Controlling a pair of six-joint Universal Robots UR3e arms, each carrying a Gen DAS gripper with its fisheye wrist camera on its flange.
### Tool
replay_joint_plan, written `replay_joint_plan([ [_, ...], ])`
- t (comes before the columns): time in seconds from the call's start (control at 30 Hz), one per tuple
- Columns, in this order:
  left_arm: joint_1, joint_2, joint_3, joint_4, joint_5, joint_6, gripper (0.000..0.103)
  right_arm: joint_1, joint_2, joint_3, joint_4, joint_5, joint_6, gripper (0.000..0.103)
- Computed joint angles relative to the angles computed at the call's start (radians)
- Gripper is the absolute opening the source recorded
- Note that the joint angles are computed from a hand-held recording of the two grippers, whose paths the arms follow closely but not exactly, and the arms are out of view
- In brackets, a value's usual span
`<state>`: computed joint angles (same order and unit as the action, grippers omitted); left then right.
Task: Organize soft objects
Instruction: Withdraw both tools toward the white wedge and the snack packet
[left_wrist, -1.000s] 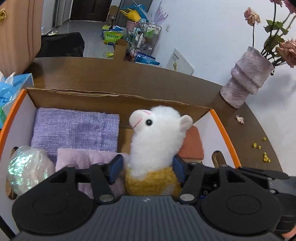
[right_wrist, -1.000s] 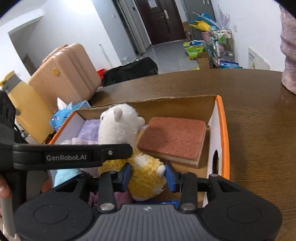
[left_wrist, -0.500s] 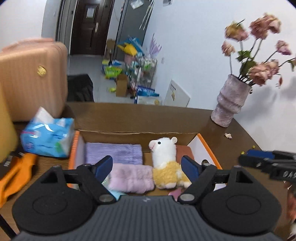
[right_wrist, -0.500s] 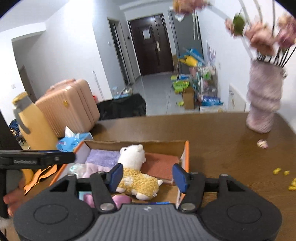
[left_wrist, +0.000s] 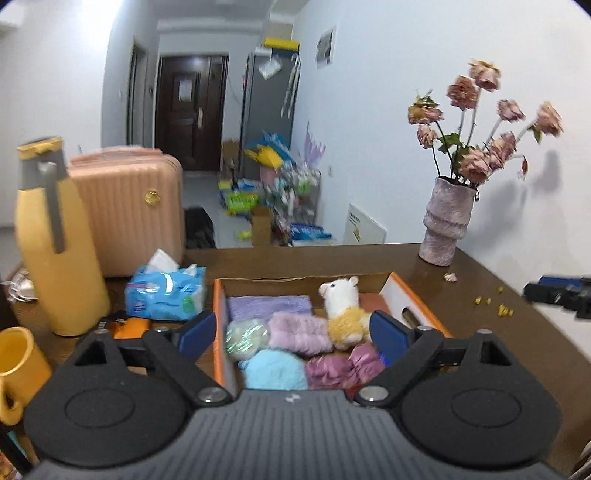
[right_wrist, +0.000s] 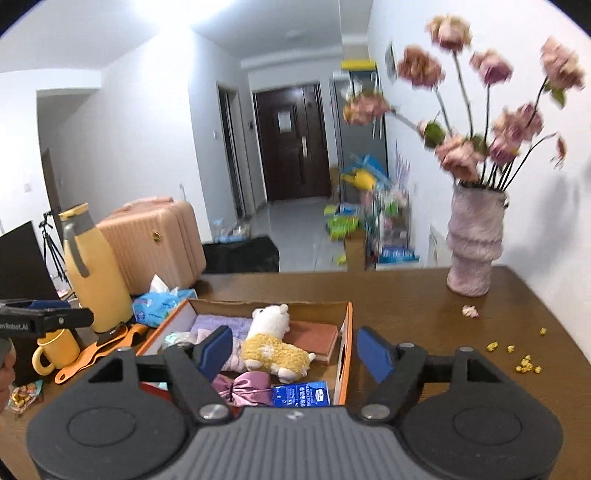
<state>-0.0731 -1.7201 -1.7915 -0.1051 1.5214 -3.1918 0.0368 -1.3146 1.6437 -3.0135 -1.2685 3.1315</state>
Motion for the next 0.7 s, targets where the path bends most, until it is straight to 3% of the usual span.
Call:
replay_joint_plan([
  [0.17, -0.032, 0.104, -0.493, 0.478, 0.029, 0.074, 0.098, 0.07, -0.124, 0.466, -0.435, -0.075, -0.007, 0.08],
  [0.27, -0.027, 0.107, -0.718, 0.68, 0.001, 0.037, 0.098, 0.128, -0.111, 0.669, -0.655, -0.104, 0.023, 0.08],
  [0.4, 0.048, 0.137, -0.871, 0.709, -0.101, -0.045, 0.098, 0.193, -0.016, 0.822, -0.864, -0.127, 0.118, 0.08],
  [0.47, 0.096, 0.131, -0.894, 0.72, -0.175, -0.015, 0.098, 0.197, -0.002, 0.833, -0.855, -0.108, 0.122, 0.08],
  [0.53, 0.098, 0.087, -0.866, 0.734, -0.216, 0.003, 0.098, 0.221, 0.009, 0.813, -0.834, -0.151, 0.118, 0.08],
  [0.6, 0.045, -0.001, -0.782, 0.744, -0.185, -0.012, 0.099, 0.235, 0.025, 0.804, -0.863, -0.195, 0.134, 0.08],
  [0.7, -0.068, -0.18, -0.569, 0.702, -0.072, -0.029, 0.099, 0.195, 0.039, 0.81, -0.892, -0.161, 0.156, 0.08],
])
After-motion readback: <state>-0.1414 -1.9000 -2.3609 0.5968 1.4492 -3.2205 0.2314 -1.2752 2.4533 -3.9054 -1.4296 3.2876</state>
